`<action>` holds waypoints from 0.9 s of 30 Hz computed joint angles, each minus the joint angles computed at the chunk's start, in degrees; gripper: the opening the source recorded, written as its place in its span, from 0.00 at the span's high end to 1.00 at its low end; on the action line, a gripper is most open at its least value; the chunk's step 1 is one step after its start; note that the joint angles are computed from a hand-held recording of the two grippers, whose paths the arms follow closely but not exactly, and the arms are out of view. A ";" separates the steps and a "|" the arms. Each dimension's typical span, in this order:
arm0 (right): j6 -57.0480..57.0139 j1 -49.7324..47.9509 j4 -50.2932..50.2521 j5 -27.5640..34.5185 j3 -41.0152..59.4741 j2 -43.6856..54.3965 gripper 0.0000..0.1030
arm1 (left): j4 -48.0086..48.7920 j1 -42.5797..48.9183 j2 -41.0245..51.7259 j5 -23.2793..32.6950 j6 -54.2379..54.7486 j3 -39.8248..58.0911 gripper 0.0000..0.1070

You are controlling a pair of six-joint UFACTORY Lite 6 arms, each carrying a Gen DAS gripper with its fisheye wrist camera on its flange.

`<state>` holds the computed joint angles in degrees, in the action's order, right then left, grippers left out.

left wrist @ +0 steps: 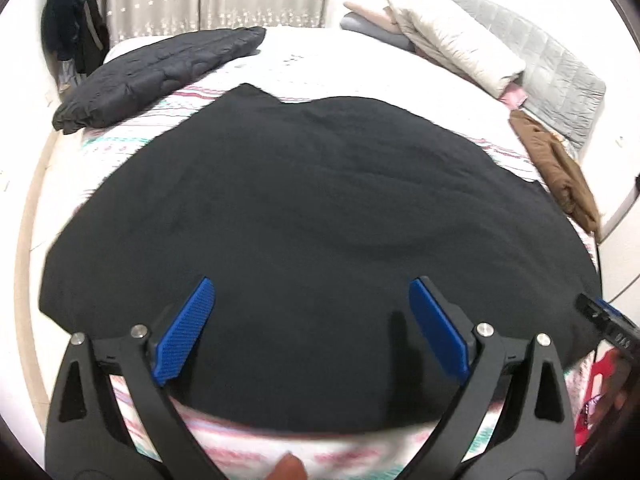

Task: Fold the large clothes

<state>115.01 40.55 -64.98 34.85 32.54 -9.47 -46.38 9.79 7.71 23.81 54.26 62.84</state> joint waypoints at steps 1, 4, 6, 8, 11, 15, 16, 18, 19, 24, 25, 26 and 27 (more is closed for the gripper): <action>0.49 1.47 0.29 0.54 0.27 0.13 0.12 | -1.02 -0.74 -1.70 -0.68 0.62 -1.91 0.08; 3.36 5.62 0.15 1.93 0.19 -0.03 0.12 | -2.99 -3.17 -6.12 -1.19 -0.01 -7.82 0.08; 4.69 7.39 0.58 2.24 -0.08 -0.06 0.12 | -2.18 -4.79 -7.87 -1.46 -1.79 -10.65 0.08; 6.76 10.66 1.35 3.26 -0.62 -0.58 0.12 | 1.95 -7.57 -11.10 -4.07 -6.27 -13.92 0.08; 8.74 14.80 2.77 5.61 -0.43 -0.77 0.12 | 5.99 -9.52 -14.46 -4.30 -10.43 -16.39 0.08; 9.36 18.93 5.17 8.90 1.24 -0.65 0.12 | 13.08 -10.81 -15.23 -0.84 -17.01 -16.02 0.08; 9.10 19.63 5.73 9.77 2.02 -0.15 0.12 | 15.60 -11.16 -15.21 -0.08 -19.61 -15.54 0.08; 7.53 20.52 7.07 11.69 4.05 1.52 0.12 | 15.46 -10.45 -14.88 1.70 -19.24 -14.52 0.08; 6.32 20.89 7.72 13.06 5.16 2.52 0.12 | 15.24 -10.27 -14.96 1.76 -18.82 -14.50 0.08; 5.31 21.49 8.48 16.21 7.34 4.92 0.12 | 27.65 -12.65 -16.03 -1.56 -29.96 -16.02 0.08; 5.43 21.38 8.52 16.05 7.59 5.36 0.12 | 29.94 -12.92 -15.90 -2.04 -31.84 -16.16 0.08; 5.42 21.29 8.58 15.86 8.01 6.09 0.12 | 30.85 -13.00 -16.10 -2.19 -32.65 -16.40 0.08; 5.28 21.42 8.74 15.87 8.75 7.08 0.12 | 31.22 -12.93 -16.29 -2.23 -32.94 -16.56 0.08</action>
<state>120.30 61.97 -56.25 50.72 41.30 -2.40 -15.16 -3.13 -8.58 21.58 21.33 46.28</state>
